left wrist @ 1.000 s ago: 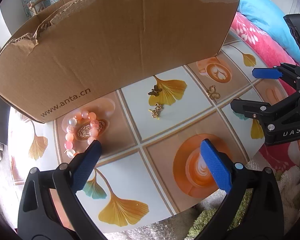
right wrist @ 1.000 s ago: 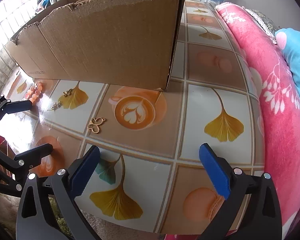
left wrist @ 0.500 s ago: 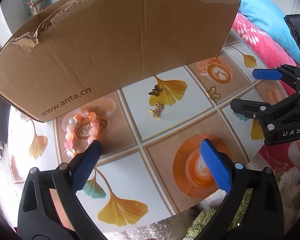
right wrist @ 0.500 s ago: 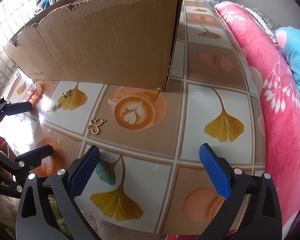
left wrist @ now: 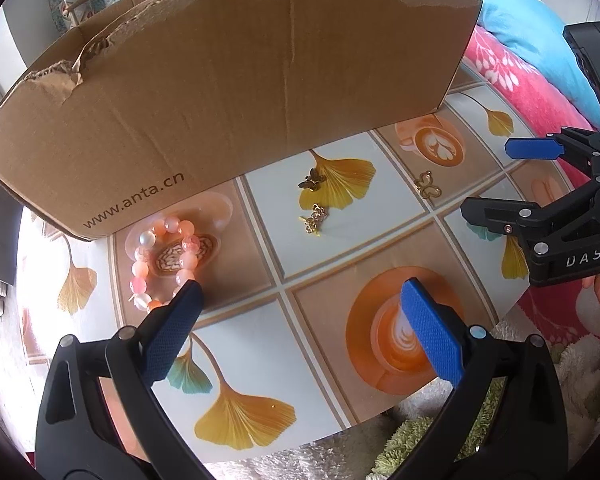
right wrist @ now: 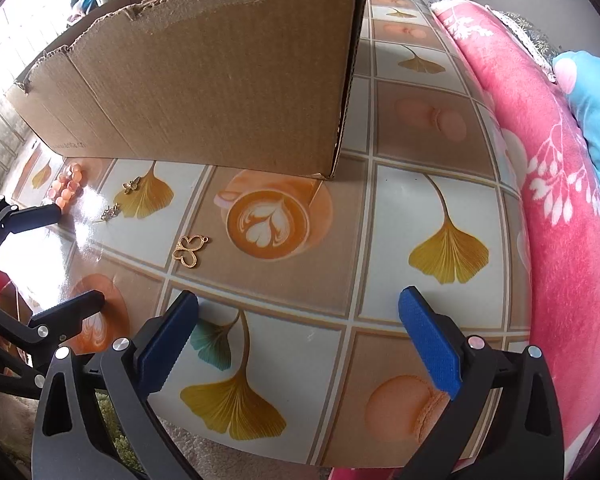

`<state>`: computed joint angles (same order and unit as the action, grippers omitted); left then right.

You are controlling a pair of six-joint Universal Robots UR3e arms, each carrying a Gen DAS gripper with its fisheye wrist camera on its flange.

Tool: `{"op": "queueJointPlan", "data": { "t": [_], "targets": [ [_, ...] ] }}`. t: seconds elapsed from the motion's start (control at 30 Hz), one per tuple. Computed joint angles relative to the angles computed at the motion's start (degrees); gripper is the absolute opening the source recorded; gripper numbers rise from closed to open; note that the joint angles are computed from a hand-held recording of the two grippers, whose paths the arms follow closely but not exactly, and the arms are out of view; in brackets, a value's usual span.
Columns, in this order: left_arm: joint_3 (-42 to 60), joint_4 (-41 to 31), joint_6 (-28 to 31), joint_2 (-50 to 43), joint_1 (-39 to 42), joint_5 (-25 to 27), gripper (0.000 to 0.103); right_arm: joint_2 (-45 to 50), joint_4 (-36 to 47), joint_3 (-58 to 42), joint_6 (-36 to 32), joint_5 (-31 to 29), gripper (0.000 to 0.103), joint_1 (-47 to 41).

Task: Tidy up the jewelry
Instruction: 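Withdraw both grippers from the box back over the gold charms, then close the right gripper on a gold knot charm while the left gripper grasps a gold butterfly charm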

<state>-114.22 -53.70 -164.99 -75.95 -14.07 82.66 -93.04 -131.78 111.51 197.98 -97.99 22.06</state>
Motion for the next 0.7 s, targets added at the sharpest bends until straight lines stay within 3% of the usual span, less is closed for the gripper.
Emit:
{"op": "queueJointPlan", "data": {
  "t": [0.4, 0.53, 0.7],
  "targets": [
    [-1.60, 1.55, -0.34, 1.00, 0.35, -0.19, 0.096, -2.57, -4.46, 3.90, -1.29, -0.09, 0.097, 0.76],
    [-1.87, 1.20, -0.32, 1.57, 0.78, -0.47, 0.096, -5.61, -3.93, 4.19, 0.05, 4.84, 0.097, -1.27],
    [-5.51, 0.56, 2.53, 7.23, 6.57, -5.47, 0.096, -6.50, -7.26, 4.64, 0.61, 7.71, 0.097, -1.19]
  ]
}}
